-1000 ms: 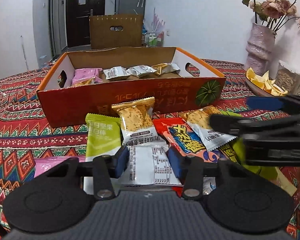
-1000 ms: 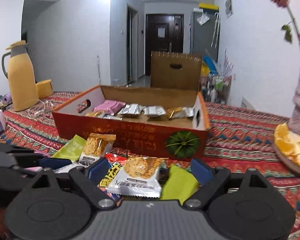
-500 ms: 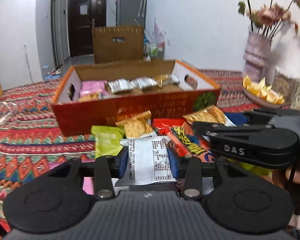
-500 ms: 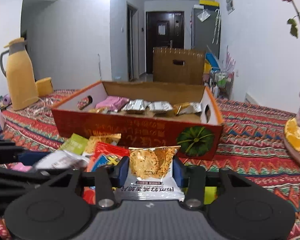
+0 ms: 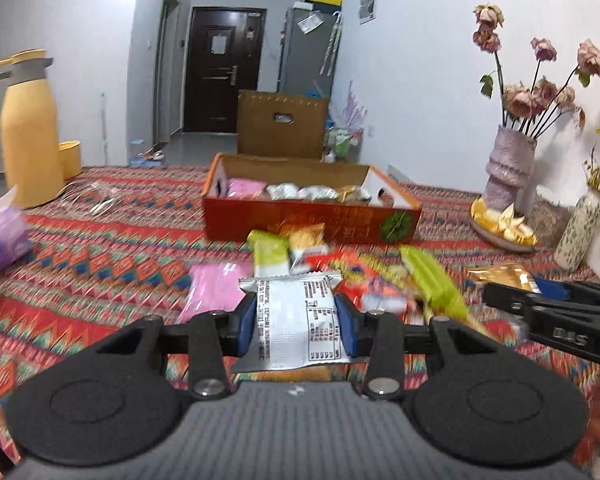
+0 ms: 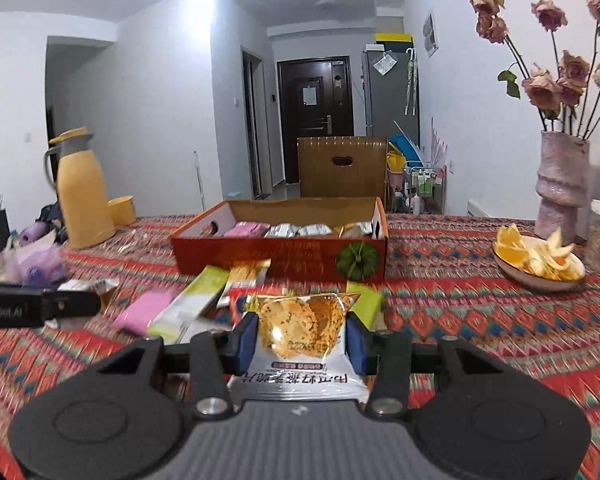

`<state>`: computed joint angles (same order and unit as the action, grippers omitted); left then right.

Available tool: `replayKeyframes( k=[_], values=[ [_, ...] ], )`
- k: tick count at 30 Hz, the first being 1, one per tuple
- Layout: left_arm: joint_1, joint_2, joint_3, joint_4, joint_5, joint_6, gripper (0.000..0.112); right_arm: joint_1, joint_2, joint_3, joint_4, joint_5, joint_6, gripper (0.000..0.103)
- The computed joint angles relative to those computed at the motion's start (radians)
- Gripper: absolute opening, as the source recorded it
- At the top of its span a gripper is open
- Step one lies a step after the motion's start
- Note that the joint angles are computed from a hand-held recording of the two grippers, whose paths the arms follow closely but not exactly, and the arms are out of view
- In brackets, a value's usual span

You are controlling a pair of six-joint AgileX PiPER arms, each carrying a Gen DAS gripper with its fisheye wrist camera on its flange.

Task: Organize snacks
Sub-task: 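Carry both packets over the box with both tools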

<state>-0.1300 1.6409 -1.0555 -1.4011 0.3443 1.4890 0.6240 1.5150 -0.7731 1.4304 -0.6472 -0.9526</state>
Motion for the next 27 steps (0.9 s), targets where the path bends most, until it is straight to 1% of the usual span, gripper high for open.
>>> replayKeyframes(
  k=[2,8,13,15,21,24,27],
  values=[
    [0.006,-0.046,0.064,0.002,-0.021,0.003,0.042,0.062,-0.025,0.029,0.055,-0.046,-0.023,0.045],
    [0.048,-0.17,0.216,-0.098,0.003,0.109,0.042,0.202,-0.088,0.108,0.139,-0.143,-0.021,0.045],
    [0.062,-0.231,0.267,-0.13,0.021,0.152,0.042,0.261,-0.11,0.13,0.147,-0.191,-0.005,0.045],
    [0.056,-0.239,0.276,-0.14,0.011,0.165,0.042,0.271,-0.114,0.131,0.145,-0.197,-0.001,0.045],
    [0.051,-0.214,0.256,-0.132,0.008,0.153,0.042,0.247,-0.104,0.131,0.125,-0.166,0.012,0.045],
    [0.043,-0.177,0.219,-0.124,0.002,0.137,0.042,0.203,-0.087,0.122,0.099,-0.127,0.024,0.045],
    [0.032,-0.123,0.158,-0.11,-0.004,0.119,0.042,0.137,-0.063,0.101,0.052,-0.06,0.043,0.045]
  ],
)
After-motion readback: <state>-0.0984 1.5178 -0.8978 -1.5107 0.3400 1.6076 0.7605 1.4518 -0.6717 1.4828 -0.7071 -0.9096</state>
